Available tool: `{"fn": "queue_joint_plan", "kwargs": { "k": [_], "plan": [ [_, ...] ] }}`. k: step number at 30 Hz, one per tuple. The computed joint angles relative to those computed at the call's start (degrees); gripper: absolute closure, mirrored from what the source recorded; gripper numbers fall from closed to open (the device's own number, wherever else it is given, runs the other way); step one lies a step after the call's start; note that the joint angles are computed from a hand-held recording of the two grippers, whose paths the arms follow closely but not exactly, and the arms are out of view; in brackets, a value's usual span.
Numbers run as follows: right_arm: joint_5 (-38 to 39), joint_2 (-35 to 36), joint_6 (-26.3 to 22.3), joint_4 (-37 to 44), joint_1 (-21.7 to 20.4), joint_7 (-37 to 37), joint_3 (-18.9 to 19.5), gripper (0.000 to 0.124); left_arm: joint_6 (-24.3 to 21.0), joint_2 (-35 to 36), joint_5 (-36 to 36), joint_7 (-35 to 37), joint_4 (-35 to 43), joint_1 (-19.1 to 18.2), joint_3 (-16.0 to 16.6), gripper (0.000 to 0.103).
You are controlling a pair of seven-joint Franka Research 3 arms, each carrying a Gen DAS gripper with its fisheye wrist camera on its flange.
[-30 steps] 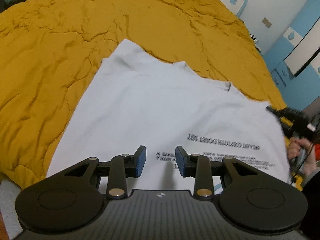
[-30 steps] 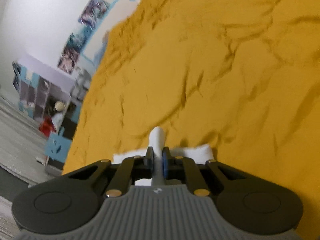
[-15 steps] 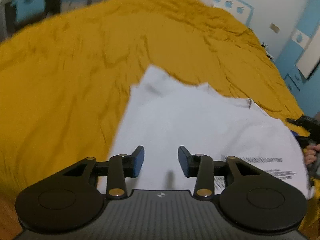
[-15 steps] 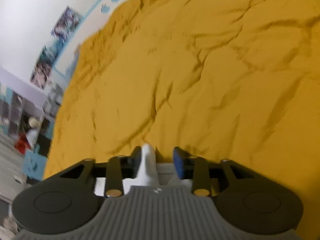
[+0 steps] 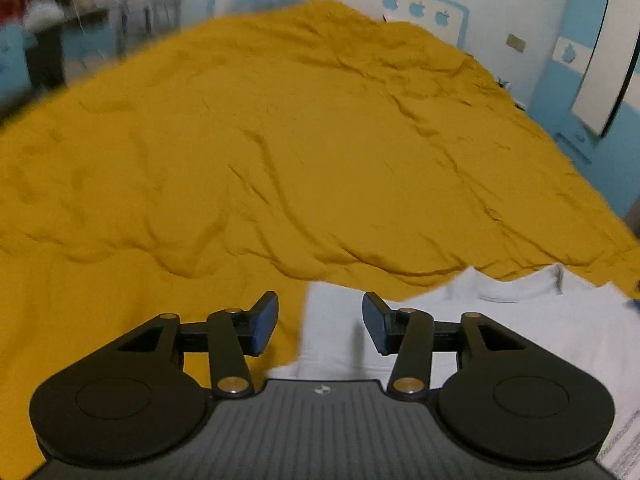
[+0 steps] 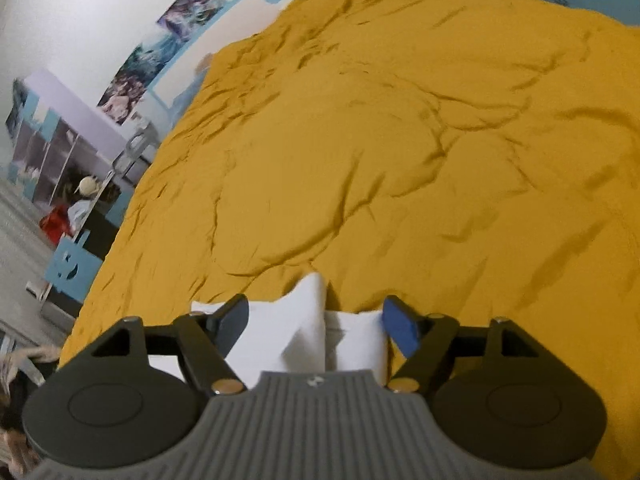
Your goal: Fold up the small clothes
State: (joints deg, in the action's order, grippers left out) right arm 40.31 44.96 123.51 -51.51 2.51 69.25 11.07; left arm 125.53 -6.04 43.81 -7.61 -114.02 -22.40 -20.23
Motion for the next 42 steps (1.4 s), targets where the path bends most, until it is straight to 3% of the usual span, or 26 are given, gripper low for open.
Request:
{"fn": "queue_joint_plan", "kwargs": {
  "k": [2, 3, 5, 6, 7, 10, 12, 15, 21, 24, 25, 26, 28, 29, 30, 31, 32, 34, 36, 40, 42],
  "plan": [
    [-0.34, 1.64, -0.68, 2.33, 0.25, -0.84, 0.30, 0.052, 10.73, -1.58, -1.98, -1.93, -4.23, 1.15, 1.94, 0.048],
    [-0.54, 2.44, -1.05, 3.46, 0.32, -1.20, 0.40, 0.052, 13.27, -1.67, -0.99, -4.54, -5.23, 1.89, 1.87, 0.054],
    [-1.88, 4.00, -0.85, 5.63, 1.38, -1.53, 0.11, 0.053, 14.34, -1.54, 1.12, -8.00, -6.11, 2.88, 1.36, 0.076],
    [-2.84, 5.16, -1.46, 7.42, 1.96, -1.26, -0.09, 0.054, 14.34, -1.30, 0.71, -8.74, -6.24, 3.09, 1.31, 0.097],
    [-3.84, 6.29, -2.23, 9.16, 2.48, -1.14, -0.22, 0.057, 14.22, -1.27, 0.25, -9.93, -6.52, 3.26, 1.27, 0.099],
    [-4.87, 6.29, -1.48, 8.59, 3.02, -4.71, 0.50, 0.089, 14.12, -2.19, 4.23, -16.46, -7.63, 3.72, 0.18, 0.100],
    [-4.50, 4.72, 0.79, 5.51, 3.06, -9.29, 1.17, 0.121, 12.68, -2.92, 6.22, -17.49, -7.67, 3.67, -0.30, 0.100],
    [-2.63, 1.04, 7.10, -0.99, 2.73, -14.59, 1.62, 0.121, 10.47, -4.23, 7.03, -17.91, -8.15, 3.95, -0.32, 0.100],
    [2.63, 0.13, 10.46, -2.91, 1.69, -14.99, 3.06, 0.123, 11.96, -4.28, 2.90, -16.63, -9.74, 4.89, 0.80, 0.100],
    [-3.25, 1.57, 8.84, -0.20, 4.78, -10.19, -0.94, 0.124, 9.09, -2.16, 1.24, -14.48, -8.09, 4.72, 0.61, 0.097],
    [-6.97, 1.13, 11.22, -1.26, 7.00, -7.35, -3.71, 0.124, 7.94, -1.75, 1.18, -13.96, -7.82, 4.57, 0.59, 0.089],
    [-10.92, 1.00, 13.21, -1.84, 9.12, -3.70, -6.45, 0.124, 6.98, -1.54, 0.96, -13.53, -7.71, 4.41, 0.68, 0.087],
    [-12.29, 1.42, 13.94, -1.51, 8.55, 2.09, -6.56, 0.122, 9.45, -2.81, 0.33, -13.11, -9.60, 4.35, 1.47, 0.078],
    [-10.31, -0.21, 16.35, -4.34, 7.12, 3.03, -5.10, 0.109, 10.75, -4.09, 0.47, -13.84, -11.00, 4.50, 1.62, 0.074],
    [-7.02, -2.77, 20.09, -8.72, 5.07, 2.38, -2.85, 0.082, 11.01, -5.23, 1.02, -14.95, -11.87, 4.75, 1.37, 0.063],
    [-2.77, -5.53, 23.42, -13.13, 2.45, -0.20, -0.10, 0.072, 9.56, -6.03, 1.80, -15.90, -12.00, 4.25, 1.37, 0.047],
    [0.51, -8.20, 25.56, -16.81, 0.43, -2.76, 1.54, 0.063, 4.91, -6.34, 2.25, -16.29, -10.79, 4.94, -0.63, 0.040],
    [4.05, -12.79, 25.89, -21.77, -1.87, -5.43, 1.96, 0.057, -6.07, -5.59, 4.08, -15.79, -7.31, 4.18, -3.19, 0.035],
    [6.08, -17.64, 21.35, -25.99, -3.77, -4.88, 0.53, 0.052, -12.91, -5.72, 5.94, -14.68, -5.17, 2.66, -4.42, 0.035],
    [11.93, -27.83, 9.49, -35.62, -7.58, -4.73, -2.47, 0.046, -20.18, -5.39, 8.22, -14.46, -1.27, -0.20, -6.27, 0.035],
    [16.09, -35.00, 6.30, -43.75, -8.61, -6.34, -3.99, 0.043, -26.00, -2.79, 9.05, -14.10, 3.29, -2.02, -7.73, 0.035]
  ]
}}
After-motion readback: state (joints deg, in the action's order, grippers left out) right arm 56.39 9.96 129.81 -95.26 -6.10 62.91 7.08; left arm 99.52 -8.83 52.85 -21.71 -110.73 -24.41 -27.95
